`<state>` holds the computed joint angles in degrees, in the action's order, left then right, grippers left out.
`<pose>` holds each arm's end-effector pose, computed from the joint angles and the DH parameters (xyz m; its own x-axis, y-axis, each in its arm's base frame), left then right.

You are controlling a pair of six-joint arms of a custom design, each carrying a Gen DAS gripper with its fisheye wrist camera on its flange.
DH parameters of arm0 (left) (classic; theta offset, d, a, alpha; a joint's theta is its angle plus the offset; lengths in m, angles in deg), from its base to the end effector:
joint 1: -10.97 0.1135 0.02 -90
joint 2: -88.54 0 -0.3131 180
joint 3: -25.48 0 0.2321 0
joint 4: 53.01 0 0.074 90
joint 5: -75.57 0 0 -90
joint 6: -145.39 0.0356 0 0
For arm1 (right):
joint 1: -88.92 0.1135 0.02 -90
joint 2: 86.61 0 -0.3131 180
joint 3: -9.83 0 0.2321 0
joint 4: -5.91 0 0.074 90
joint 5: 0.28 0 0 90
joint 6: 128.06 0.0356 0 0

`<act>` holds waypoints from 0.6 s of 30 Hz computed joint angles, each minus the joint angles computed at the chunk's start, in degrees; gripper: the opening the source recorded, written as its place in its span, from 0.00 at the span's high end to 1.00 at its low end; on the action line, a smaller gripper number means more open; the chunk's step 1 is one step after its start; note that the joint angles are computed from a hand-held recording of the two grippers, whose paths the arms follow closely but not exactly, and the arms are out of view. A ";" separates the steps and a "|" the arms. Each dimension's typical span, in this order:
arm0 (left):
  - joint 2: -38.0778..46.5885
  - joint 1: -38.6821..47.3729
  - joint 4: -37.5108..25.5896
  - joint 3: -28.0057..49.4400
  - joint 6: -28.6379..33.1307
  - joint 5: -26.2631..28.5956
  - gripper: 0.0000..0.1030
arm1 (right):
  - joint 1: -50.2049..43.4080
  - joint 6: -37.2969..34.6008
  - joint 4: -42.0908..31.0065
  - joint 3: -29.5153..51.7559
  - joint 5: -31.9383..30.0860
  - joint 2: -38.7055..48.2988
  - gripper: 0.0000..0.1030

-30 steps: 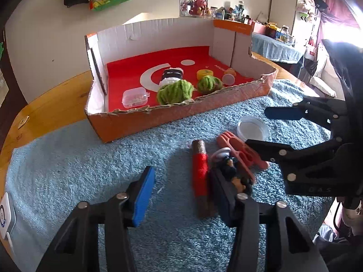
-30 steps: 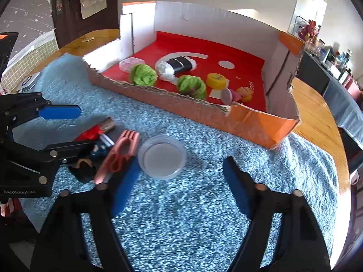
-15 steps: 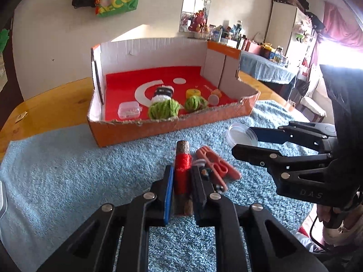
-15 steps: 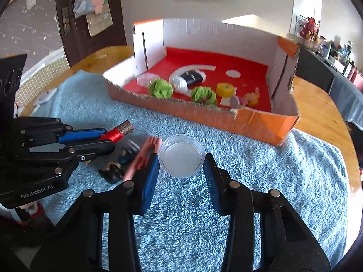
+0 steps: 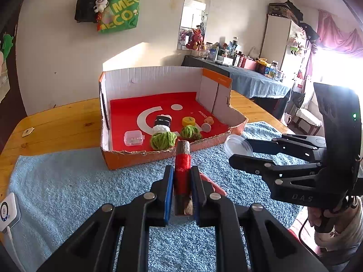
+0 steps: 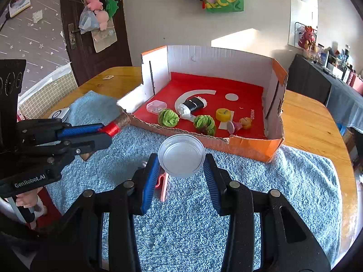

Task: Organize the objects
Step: 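Grasp the red cylinder with the left gripper while the right grasps the clear round lid, then carry the red cylinder and clear lid over the red box floor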

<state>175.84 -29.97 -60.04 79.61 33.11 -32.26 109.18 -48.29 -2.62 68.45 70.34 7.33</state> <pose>0.2201 -0.1765 0.2296 -0.6207 0.0606 -0.7817 0.2289 0.9676 -0.1067 0.2853 0.1179 0.2171 -0.5417 -0.3785 -0.7505 -0.6578 0.7468 0.0982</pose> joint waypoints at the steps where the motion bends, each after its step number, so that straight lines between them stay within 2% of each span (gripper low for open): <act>1: 0.06 0.10 -0.11 0.19 0.00 0.08 0.85 | -0.10 -0.06 -0.20 0.04 -0.12 0.00 0.62; 11: 1.53 3.62 -2.13 3.95 0.67 2.08 0.85 | -1.28 0.09 -2.26 2.87 -1.34 0.42 0.62; 18: 6.79 9.77 -6.42 12.73 3.76 7.34 0.85 | -1.69 -0.79 -7.20 12.35 -0.75 5.26 0.62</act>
